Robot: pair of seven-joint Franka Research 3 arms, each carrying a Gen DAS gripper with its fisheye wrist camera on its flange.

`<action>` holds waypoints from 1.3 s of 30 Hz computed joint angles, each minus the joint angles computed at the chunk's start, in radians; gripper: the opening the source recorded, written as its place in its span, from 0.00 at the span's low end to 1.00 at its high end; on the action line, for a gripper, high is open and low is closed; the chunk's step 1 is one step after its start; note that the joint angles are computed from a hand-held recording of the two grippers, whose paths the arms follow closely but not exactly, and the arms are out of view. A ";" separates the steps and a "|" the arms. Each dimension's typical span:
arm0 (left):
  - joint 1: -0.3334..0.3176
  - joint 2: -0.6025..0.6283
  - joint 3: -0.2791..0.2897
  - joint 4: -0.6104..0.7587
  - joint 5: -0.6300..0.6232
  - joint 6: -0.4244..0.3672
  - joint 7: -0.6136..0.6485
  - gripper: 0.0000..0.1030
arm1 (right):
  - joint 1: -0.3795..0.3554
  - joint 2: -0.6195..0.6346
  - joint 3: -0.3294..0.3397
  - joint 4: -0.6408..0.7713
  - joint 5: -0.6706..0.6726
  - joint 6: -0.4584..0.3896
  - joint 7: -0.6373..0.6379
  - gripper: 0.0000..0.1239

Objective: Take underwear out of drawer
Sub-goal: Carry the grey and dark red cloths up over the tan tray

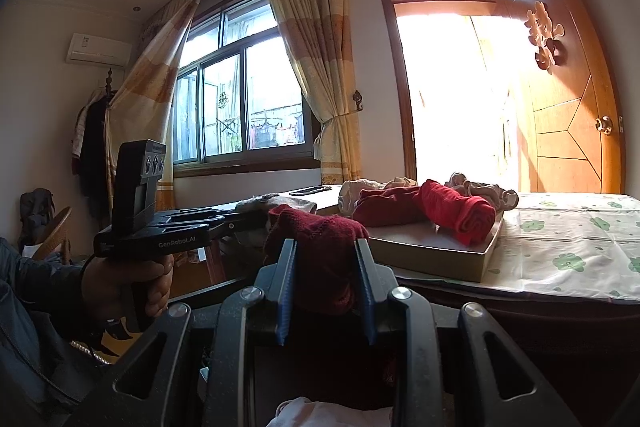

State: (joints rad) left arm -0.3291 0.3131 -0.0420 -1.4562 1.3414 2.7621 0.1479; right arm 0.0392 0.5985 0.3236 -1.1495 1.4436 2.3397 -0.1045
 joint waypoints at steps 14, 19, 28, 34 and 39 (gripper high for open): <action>0.002 0.051 0.005 0.080 -0.186 -0.010 0.184 0.10 | 0.019 0.011 0.002 0.056 -0.056 0.023 0.053 0.24; -0.005 0.077 0.011 0.126 -0.249 -0.023 0.264 0.10 | 0.020 0.023 0.007 0.078 -0.077 0.032 0.078 0.24; -0.012 0.115 0.025 0.193 -0.345 -0.045 0.379 0.10 | 0.033 0.056 0.012 0.152 -0.136 0.043 0.136 0.24; -0.015 0.141 0.034 0.234 -0.397 -0.063 0.440 0.10 | 0.054 0.121 0.014 0.270 -0.221 0.047 0.224 0.24; -0.012 0.160 0.036 0.261 -0.448 -0.074 0.482 0.10 | 0.061 0.155 0.031 0.326 -0.276 0.053 0.265 0.24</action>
State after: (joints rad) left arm -0.3414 0.4730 -0.0063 -1.1955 0.8937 2.6884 0.6298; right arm 0.0999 0.7537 0.3544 -0.8233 1.1677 2.3924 0.1610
